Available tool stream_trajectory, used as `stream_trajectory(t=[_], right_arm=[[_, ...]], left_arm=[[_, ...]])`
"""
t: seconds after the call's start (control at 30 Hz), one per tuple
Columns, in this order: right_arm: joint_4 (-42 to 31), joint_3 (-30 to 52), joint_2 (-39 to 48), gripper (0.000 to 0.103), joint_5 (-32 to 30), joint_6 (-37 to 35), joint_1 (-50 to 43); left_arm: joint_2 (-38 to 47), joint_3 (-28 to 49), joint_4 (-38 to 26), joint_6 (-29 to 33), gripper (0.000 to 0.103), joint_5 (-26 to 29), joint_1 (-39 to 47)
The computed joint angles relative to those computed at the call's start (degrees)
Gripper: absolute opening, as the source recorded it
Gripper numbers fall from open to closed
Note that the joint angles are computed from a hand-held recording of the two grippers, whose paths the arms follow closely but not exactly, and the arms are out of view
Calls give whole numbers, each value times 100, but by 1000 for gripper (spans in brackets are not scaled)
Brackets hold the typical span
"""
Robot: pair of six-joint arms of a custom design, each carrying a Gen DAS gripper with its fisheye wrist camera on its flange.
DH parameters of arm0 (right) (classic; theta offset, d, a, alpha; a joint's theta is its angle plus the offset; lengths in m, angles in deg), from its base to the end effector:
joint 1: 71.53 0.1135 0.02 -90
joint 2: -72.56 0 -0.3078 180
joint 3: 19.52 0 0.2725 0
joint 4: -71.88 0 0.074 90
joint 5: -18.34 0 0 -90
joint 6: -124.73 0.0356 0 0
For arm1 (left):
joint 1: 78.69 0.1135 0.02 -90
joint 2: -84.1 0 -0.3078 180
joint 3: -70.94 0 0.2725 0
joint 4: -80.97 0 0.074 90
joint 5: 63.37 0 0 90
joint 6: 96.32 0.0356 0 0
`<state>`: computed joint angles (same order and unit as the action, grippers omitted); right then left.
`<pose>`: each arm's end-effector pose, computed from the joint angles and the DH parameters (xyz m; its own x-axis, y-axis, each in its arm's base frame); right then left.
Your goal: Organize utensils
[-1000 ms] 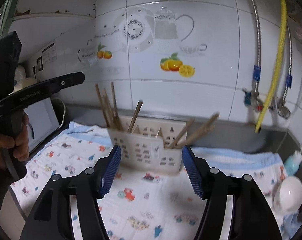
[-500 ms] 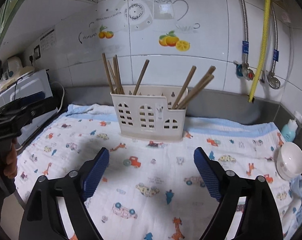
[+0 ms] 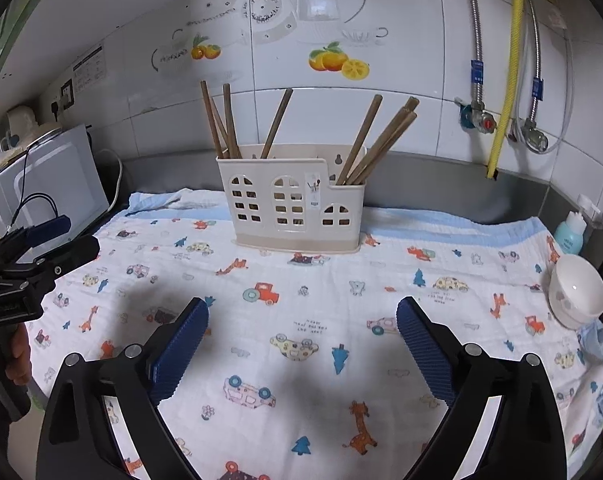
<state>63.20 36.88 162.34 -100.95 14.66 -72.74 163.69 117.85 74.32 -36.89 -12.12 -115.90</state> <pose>0.3247 0.0106 0.2010 -0.5108 -0.2886 -0.8098 -0.5536 0.8311 0.0531 0.2305 -0.1470 0.2046 -0.4784 -0.1348 -0.8678 -0.1826 0.9818 -0.0518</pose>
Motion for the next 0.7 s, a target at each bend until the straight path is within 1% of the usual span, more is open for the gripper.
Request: stream_trajectory(t=[0.23, 0.7], right_arm=[[60, -95, 21, 92, 5, 28, -19], [169, -241, -27, 93, 158, -34, 102]], left_arm=[[21, -41, -379, -394, 98, -127, -81], [113, -194, -373, -673, 98, -44, -138]])
